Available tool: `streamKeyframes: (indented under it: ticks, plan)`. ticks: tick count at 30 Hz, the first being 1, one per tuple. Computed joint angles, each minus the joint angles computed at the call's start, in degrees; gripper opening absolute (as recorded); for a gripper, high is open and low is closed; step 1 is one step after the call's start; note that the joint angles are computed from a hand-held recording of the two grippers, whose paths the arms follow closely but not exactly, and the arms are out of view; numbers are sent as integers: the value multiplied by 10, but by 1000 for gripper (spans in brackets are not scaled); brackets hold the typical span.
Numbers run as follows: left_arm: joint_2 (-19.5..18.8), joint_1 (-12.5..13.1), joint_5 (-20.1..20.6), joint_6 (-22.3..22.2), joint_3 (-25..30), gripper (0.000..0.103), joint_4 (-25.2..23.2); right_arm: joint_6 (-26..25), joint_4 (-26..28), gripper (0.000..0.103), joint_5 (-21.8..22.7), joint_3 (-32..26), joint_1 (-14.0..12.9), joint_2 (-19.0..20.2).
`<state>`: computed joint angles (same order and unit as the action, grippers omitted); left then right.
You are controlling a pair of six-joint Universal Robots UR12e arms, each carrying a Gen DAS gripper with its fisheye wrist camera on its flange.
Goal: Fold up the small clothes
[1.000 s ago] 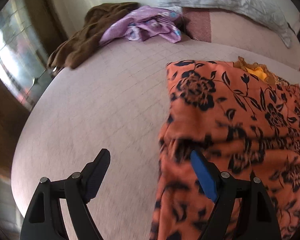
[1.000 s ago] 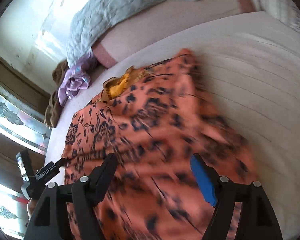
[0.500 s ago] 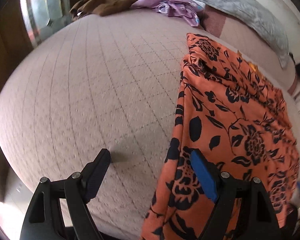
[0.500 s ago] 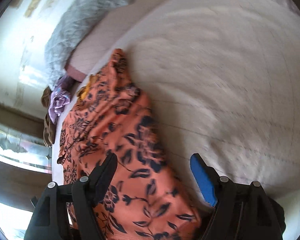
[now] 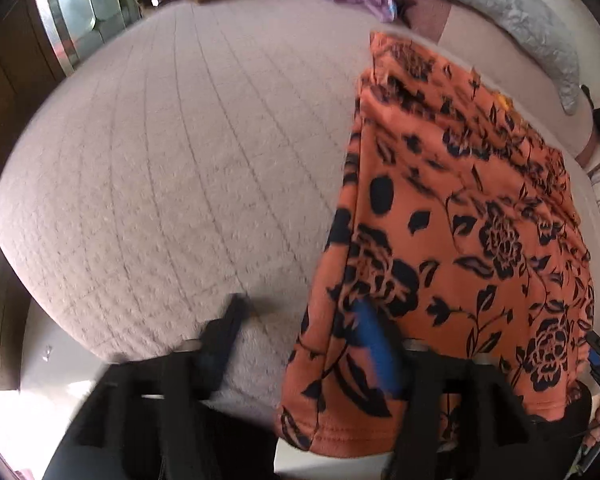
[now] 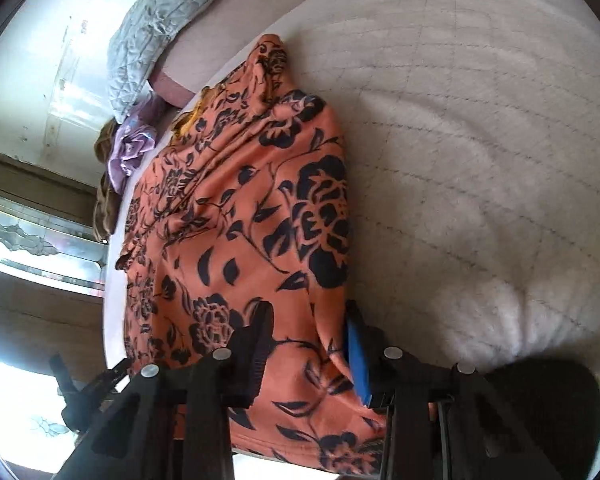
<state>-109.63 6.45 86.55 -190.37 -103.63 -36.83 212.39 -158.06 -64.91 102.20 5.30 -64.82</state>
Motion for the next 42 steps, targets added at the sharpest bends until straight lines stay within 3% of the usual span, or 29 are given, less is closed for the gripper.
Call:
streamKeyframes:
  ticks: [3,5,6,7,8,9,10,11,12,16,20,24,29,33,35,38,41,42]
  plan:
    - [-2,-9,13,31,1,73,-2,-27,45,43,-25,-5,-3,-9]
    - [-3,-15,25,44,-1,71,2,-48,79,65,-16,-10,-7,-10]
    - [-2,-16,25,45,-3,68,6,-53,85,65,-4,-11,-9,-8]
    - [-2,-17,21,43,-4,54,10,-61,85,65,-3,-11,-7,-6]
    - [-2,-17,16,41,-3,33,14,-72,84,65,-15,-12,-3,-7]
    - [-1,-14,2,39,-4,23,16,-82,86,60,-25,-14,2,-7]
    - [-2,-13,-7,35,-2,11,14,-90,84,38,-34,-13,6,-8]
    - [-2,-9,-23,31,-2,8,12,-98,81,24,-37,-14,10,-7]
    - [-4,-9,-30,30,1,8,12,-105,86,10,-31,-16,11,-6]
    - [-1,4,-78,40,4,7,21,-102,71,9,-27,-15,14,-8]
    - [2,23,-141,34,10,7,28,-63,-31,9,29,6,-5,-15]
    - [0,30,-172,37,34,7,33,-19,-99,9,74,4,-22,-13]
    - [-22,25,-162,51,94,7,26,21,-126,7,97,-38,-33,9]
    - [-65,15,-142,63,175,7,7,60,-152,6,94,-88,-43,41]
    - [-91,2,-102,73,215,7,-13,63,-132,6,91,-123,-48,60]
    - [-104,-5,-92,79,226,7,-9,-4,5,10,49,-182,-38,78]
    - [-97,-9,-68,103,203,7,13,-51,81,10,78,-188,-34,81]
    - [-96,-10,-62,108,200,7,13,-64,96,15,86,-177,-32,78]
